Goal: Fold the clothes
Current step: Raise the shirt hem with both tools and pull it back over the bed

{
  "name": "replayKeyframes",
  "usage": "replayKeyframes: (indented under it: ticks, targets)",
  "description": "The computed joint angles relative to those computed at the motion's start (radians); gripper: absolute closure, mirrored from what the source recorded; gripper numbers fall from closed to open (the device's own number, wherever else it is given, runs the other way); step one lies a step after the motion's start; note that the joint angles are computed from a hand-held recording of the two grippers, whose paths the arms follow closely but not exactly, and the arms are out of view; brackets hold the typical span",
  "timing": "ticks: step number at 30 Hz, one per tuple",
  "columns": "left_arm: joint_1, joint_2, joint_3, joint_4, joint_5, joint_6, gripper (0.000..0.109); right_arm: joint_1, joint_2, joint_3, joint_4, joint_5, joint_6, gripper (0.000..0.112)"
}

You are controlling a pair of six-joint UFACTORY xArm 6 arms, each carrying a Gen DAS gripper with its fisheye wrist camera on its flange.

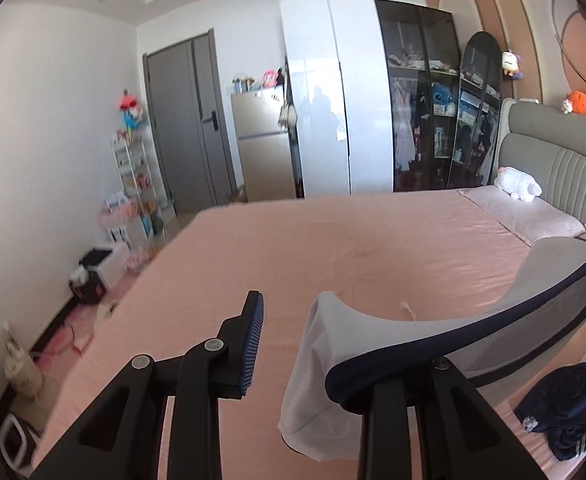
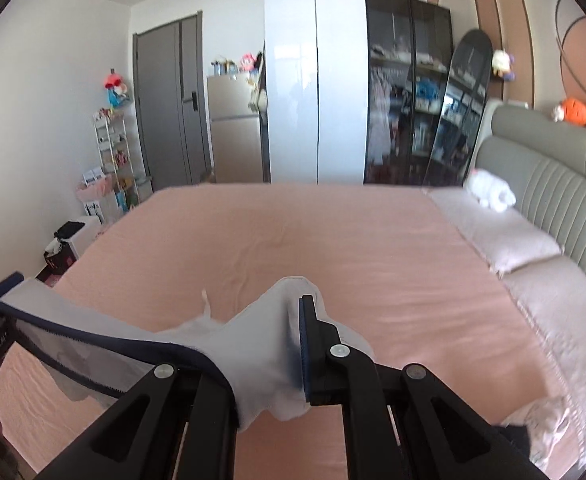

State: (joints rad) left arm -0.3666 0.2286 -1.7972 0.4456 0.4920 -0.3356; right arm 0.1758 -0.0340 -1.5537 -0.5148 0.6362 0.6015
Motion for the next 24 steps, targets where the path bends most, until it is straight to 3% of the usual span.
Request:
replayKeyframes:
  ticks: [5, 12, 18, 24]
  targets:
    - [-0.009, 0.017, -0.116, -0.007, 0.037, 0.1, 0.083, 0.022, -0.004, -0.091, -0.052, 0.039, -0.028, 0.106]
    - [-0.024, -0.046, -0.099, 0.056, 0.004, 0.113, 0.083, 0.049, -0.04, -0.153, -0.111, 0.073, -0.036, 0.106]
    - [-0.032, -0.029, -0.163, 0.026, 0.048, 0.15, 0.083, 0.06, -0.05, -0.181, -0.102, 0.113, -0.073, 0.106]
    - [-0.047, -0.058, -0.14, 0.045, 0.039, 0.17, 0.082, 0.063, -0.066, -0.177, -0.121, 0.126, -0.077, 0.106]
